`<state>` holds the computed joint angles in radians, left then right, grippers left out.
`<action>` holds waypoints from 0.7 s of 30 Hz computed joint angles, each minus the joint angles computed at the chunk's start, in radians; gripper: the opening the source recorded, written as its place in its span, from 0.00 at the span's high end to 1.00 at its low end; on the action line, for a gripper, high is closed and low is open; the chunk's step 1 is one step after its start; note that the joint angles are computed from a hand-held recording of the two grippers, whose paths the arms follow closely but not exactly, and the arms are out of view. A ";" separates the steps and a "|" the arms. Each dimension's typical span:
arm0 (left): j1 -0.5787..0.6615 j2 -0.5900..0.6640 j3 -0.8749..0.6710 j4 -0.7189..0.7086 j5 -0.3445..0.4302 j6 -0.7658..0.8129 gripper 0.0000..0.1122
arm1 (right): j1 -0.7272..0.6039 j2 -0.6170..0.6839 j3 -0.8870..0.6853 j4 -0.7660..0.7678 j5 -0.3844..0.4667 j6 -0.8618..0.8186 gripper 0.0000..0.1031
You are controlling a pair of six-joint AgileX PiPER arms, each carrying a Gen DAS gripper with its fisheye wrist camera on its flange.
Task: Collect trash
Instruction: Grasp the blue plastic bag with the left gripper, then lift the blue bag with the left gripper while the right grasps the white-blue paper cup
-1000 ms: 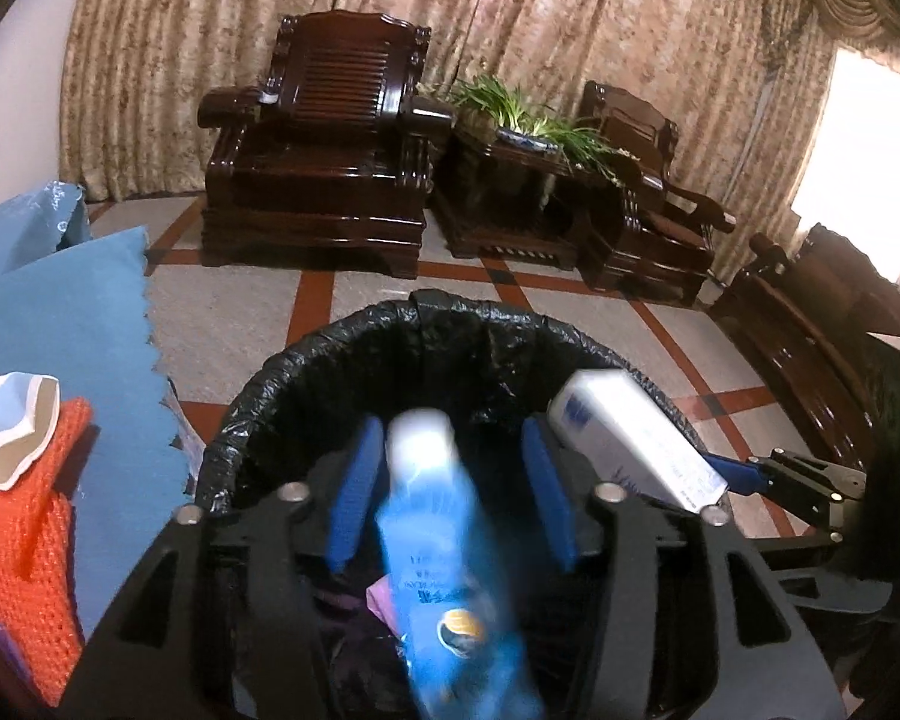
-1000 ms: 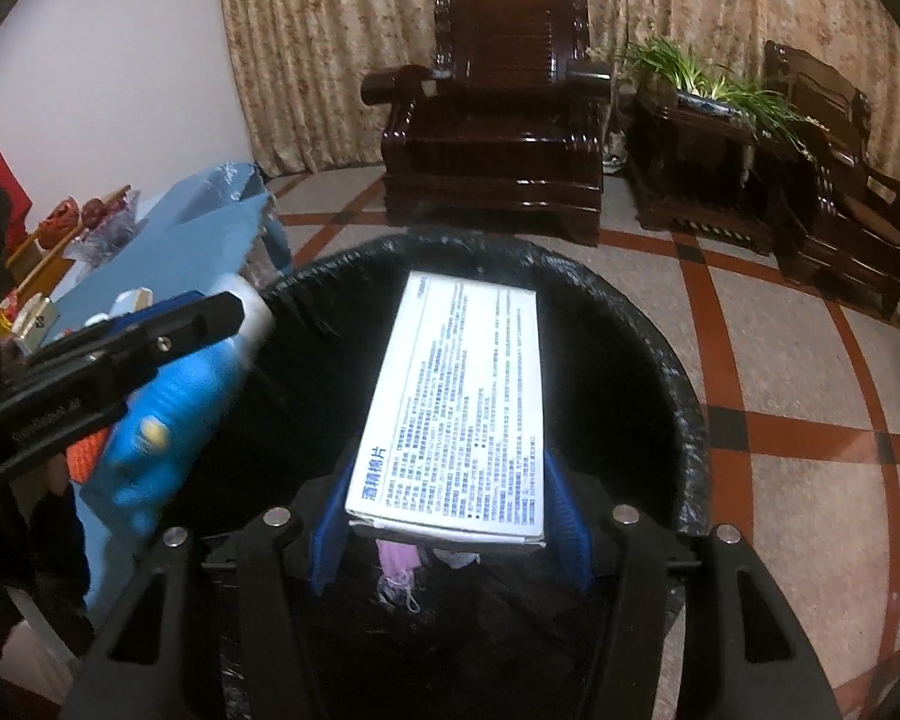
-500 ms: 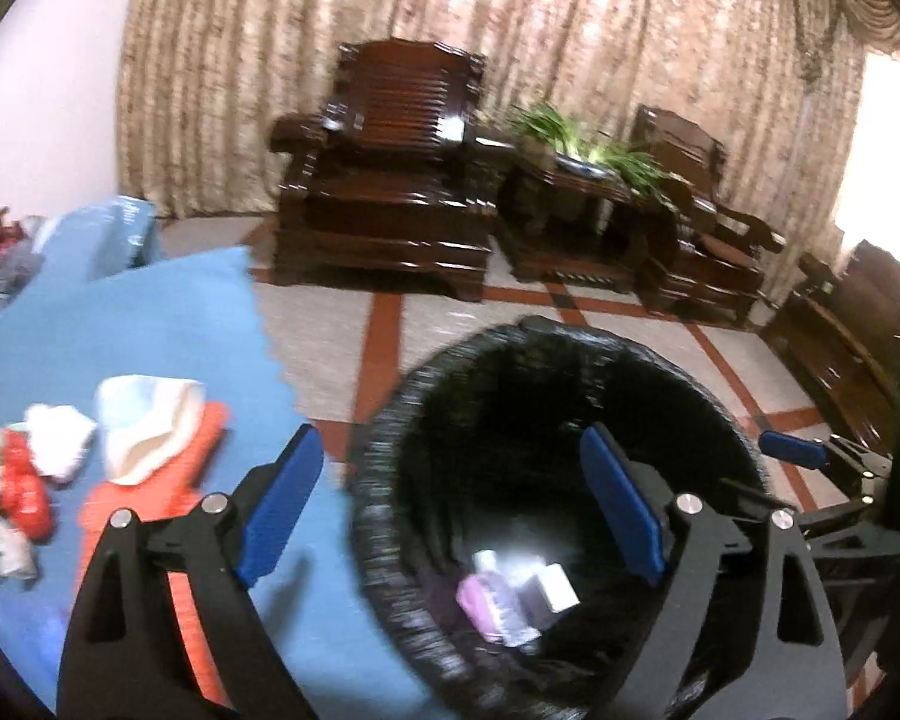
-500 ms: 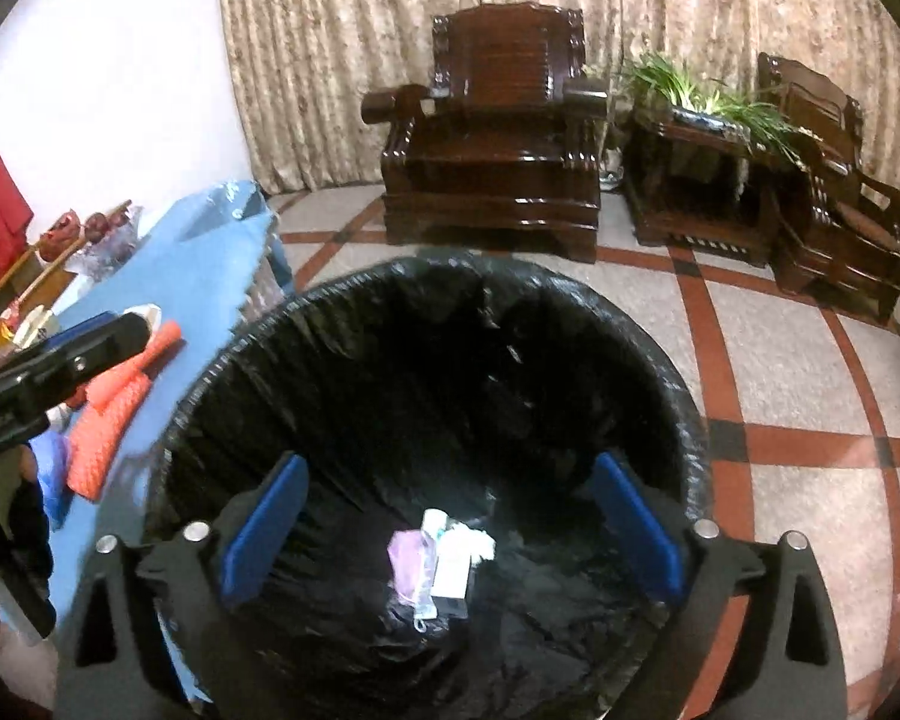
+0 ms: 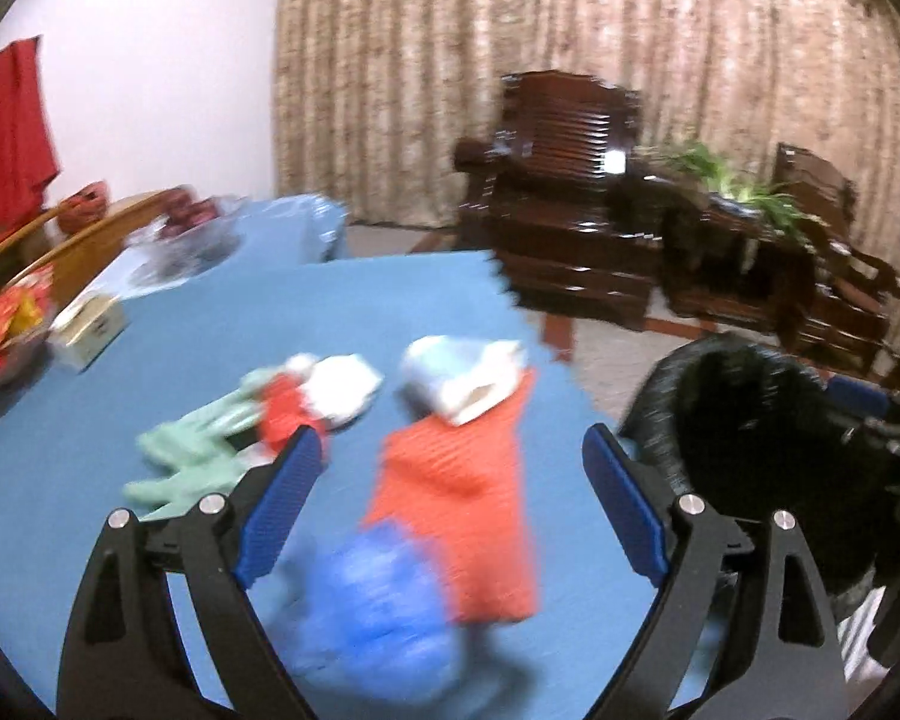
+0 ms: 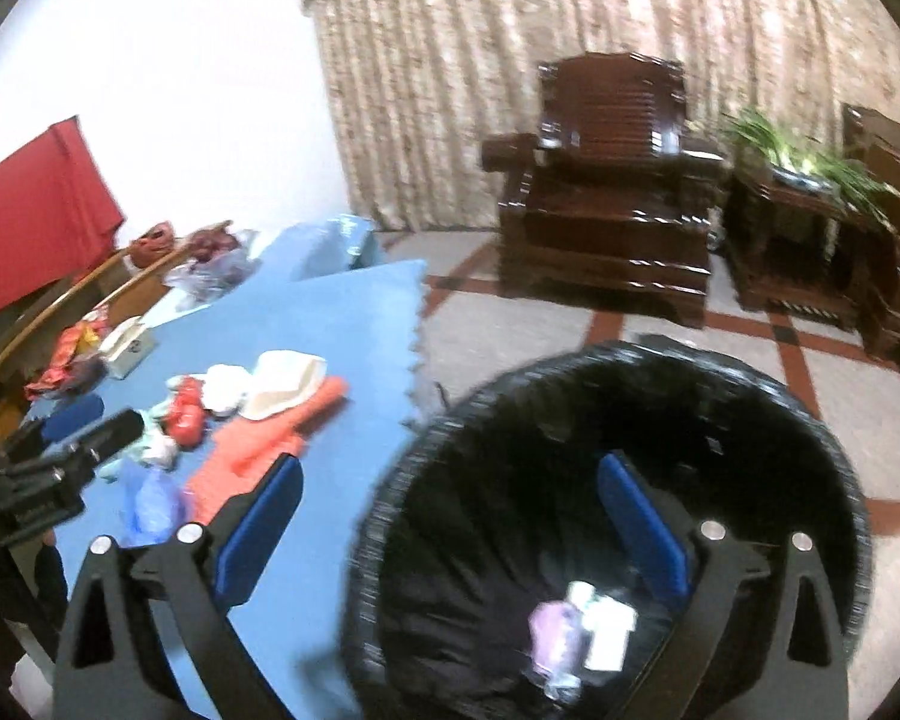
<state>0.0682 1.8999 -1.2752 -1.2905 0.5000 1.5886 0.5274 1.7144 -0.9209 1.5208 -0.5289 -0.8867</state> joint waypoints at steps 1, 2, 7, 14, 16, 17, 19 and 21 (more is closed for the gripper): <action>0.021 0.007 0.001 0.007 -0.004 0.002 0.23 | 0.009 0.016 -0.016 -0.012 -0.001 0.007 0.06; 0.034 0.011 0.002 0.018 -0.007 -0.001 0.23 | 0.020 0.042 -0.041 -0.026 0.003 0.016 0.06; 0.081 0.048 0.038 0.032 -0.035 0.021 0.24 | 0.082 0.147 -0.139 -0.045 -0.001 -0.004 0.06; 0.082 0.115 0.030 0.046 -0.047 0.012 0.27 | 0.102 0.216 -0.204 -0.017 0.021 -0.069 0.08; 0.077 0.132 0.016 0.052 -0.034 -0.005 0.27 | 0.101 0.222 -0.210 -0.004 0.025 -0.083 0.08; 0.074 0.135 0.016 0.052 -0.032 -0.008 0.27 | 0.099 0.223 -0.210 -0.002 0.028 -0.085 0.09; 0.066 0.147 0.007 0.060 -0.025 -0.017 0.27 | 0.099 0.228 -0.215 0.007 0.029 -0.093 0.09; 0.065 0.156 0.000 0.078 0.001 -0.038 0.35 | 0.098 0.235 -0.226 0.017 0.031 -0.107 0.09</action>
